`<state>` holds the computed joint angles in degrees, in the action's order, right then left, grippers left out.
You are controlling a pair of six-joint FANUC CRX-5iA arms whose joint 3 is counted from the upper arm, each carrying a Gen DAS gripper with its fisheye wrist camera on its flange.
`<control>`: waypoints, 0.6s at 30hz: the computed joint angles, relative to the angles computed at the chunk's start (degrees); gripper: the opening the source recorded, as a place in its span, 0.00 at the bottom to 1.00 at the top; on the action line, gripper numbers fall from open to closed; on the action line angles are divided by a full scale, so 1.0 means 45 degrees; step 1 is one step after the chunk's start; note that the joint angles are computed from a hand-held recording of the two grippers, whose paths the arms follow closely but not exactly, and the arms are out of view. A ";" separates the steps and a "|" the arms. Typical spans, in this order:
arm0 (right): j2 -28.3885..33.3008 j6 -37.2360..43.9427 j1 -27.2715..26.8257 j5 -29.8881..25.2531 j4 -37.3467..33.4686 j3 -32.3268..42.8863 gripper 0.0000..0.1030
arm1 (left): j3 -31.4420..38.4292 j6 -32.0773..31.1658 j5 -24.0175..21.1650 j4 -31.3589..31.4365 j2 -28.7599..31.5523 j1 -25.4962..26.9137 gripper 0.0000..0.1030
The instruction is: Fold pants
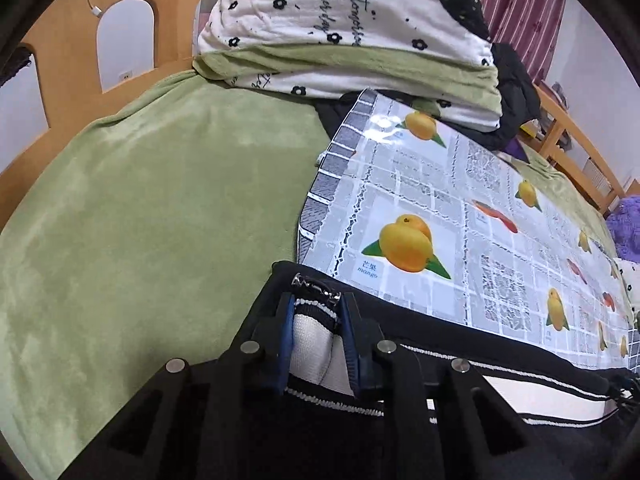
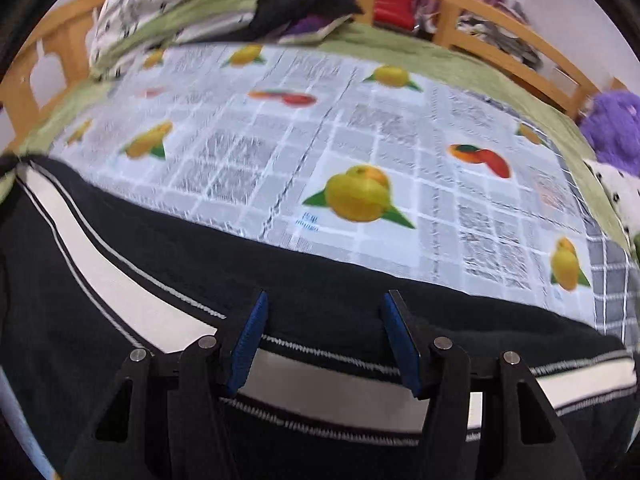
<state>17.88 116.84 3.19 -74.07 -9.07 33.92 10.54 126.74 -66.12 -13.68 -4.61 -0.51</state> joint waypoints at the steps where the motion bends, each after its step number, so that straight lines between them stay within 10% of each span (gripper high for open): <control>1: 0.0215 0.0173 0.0041 -0.0361 0.0037 0.0247 0.56 | -0.0064 -0.0047 0.0055 0.0073 -0.0094 0.0052 0.21; 5: 0.1010 0.0836 -0.0101 -0.1735 -0.0273 0.1477 0.53 | -0.0511 -0.0193 0.0474 0.0606 -0.0548 0.0353 0.21; 9: 0.0940 0.1766 0.0107 -0.2356 -0.0159 0.1582 0.08 | -0.0625 -0.0086 0.0626 0.0314 -0.0835 0.0194 0.20; 18: 0.0934 0.0252 -0.0056 -0.1059 -0.0923 0.1857 0.04 | -0.0725 0.0360 0.0526 0.0205 -0.1006 0.0357 0.20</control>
<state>22.09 117.97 2.93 -78.83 -13.23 42.27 7.28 128.36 -63.75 -12.75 -9.13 1.10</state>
